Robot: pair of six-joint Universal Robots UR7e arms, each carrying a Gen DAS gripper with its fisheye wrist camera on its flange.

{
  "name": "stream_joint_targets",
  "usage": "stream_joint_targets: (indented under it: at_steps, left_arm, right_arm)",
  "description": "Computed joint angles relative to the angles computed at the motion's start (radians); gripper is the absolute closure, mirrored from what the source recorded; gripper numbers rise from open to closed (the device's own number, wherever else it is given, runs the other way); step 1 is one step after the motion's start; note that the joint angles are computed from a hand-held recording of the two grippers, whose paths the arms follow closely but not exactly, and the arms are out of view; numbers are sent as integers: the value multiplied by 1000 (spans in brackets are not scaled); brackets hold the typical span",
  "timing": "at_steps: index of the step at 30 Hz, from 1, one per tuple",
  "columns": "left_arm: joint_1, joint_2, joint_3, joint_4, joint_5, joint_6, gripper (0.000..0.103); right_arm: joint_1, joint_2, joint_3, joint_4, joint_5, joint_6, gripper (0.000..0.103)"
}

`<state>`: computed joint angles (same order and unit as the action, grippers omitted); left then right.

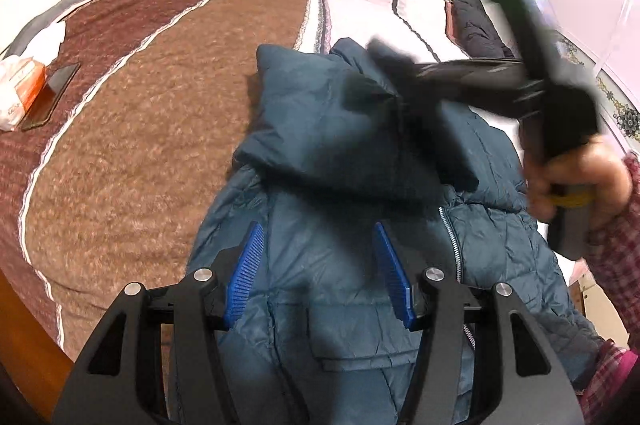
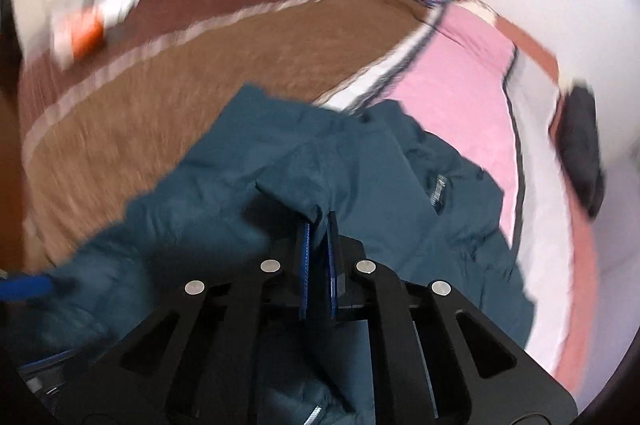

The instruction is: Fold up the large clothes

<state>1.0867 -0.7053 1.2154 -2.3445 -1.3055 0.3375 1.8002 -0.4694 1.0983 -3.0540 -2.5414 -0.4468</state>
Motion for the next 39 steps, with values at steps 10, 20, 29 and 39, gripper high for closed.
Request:
stream_joint_targets:
  at_steps: [10,20,29,39]
  left_arm:
    - [-35,32,-17,0,-20,32,47]
    - [-74,62,-14,14,4,64,47]
    - [-98,95,-32,11,36,69,47]
    - [-111,176,-131,-27,83,69,47]
  right_arm:
    - [-54,-406,531,-306,228,369,95]
    - [-247,-649,911,-314,448,735,84]
    - [-316,-711,969,-398,592,755,64]
    - [-251,-680,849,-406,456,549,97]
